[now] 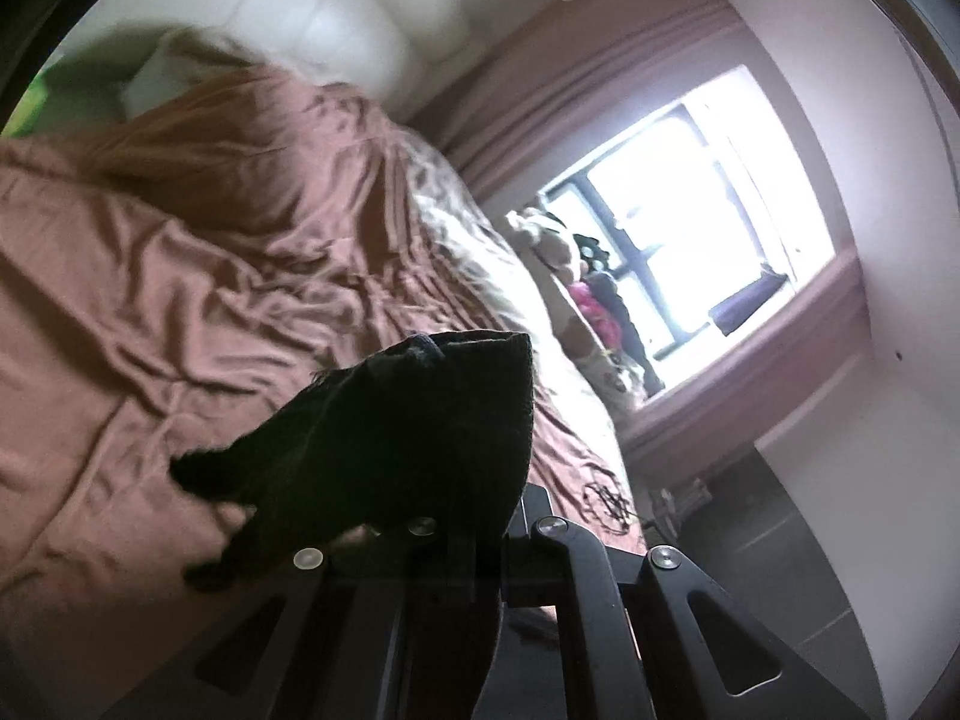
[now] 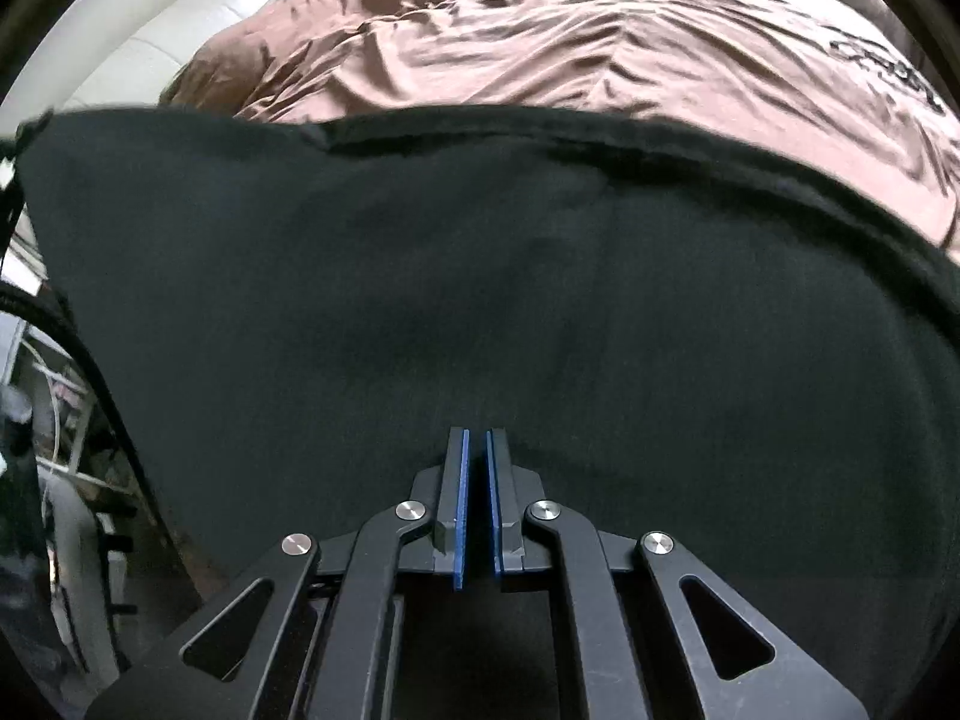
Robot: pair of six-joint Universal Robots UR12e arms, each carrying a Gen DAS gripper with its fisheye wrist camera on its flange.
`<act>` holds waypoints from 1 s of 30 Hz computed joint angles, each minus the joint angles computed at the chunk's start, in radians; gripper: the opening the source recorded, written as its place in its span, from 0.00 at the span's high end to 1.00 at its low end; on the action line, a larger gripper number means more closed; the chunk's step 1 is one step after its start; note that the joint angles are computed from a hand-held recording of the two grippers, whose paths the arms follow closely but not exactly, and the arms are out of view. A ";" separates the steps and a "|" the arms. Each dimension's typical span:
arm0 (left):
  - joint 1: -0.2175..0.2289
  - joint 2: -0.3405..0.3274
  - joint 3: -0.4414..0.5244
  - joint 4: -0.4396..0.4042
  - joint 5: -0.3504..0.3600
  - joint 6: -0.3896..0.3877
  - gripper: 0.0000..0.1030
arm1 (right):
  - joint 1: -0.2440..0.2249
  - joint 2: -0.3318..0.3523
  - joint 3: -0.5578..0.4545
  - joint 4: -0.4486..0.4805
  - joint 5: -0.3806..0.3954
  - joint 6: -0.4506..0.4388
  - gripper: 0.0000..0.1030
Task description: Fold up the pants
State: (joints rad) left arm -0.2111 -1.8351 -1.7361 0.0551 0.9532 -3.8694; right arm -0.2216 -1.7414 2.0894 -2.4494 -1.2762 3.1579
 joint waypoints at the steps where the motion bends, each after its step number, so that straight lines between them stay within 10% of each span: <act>1: -0.006 -0.001 0.012 -0.002 -0.004 0.005 0.96 | -0.005 -0.010 0.009 0.000 0.015 -0.004 0.98; 19: -0.128 -0.045 0.249 -0.066 -0.097 0.170 0.96 | -0.141 -0.246 0.169 -0.103 0.103 0.058 0.97; 21: -0.144 -0.056 0.275 -0.060 -0.107 0.164 0.96 | -0.173 -0.288 0.192 -0.103 0.114 0.065 0.86; 23: -0.163 -0.071 0.307 -0.053 -0.121 0.160 0.96 | -0.217 -0.335 0.219 -0.116 0.127 0.082 0.36; 24: -0.170 -0.076 0.317 -0.053 -0.126 0.163 0.96 | -0.232 -0.352 0.231 -0.125 0.133 0.090 0.26; 30: -0.210 -0.099 0.375 -0.089 -0.159 0.199 0.96 | -0.329 -0.460 0.285 -0.125 0.157 0.112 0.23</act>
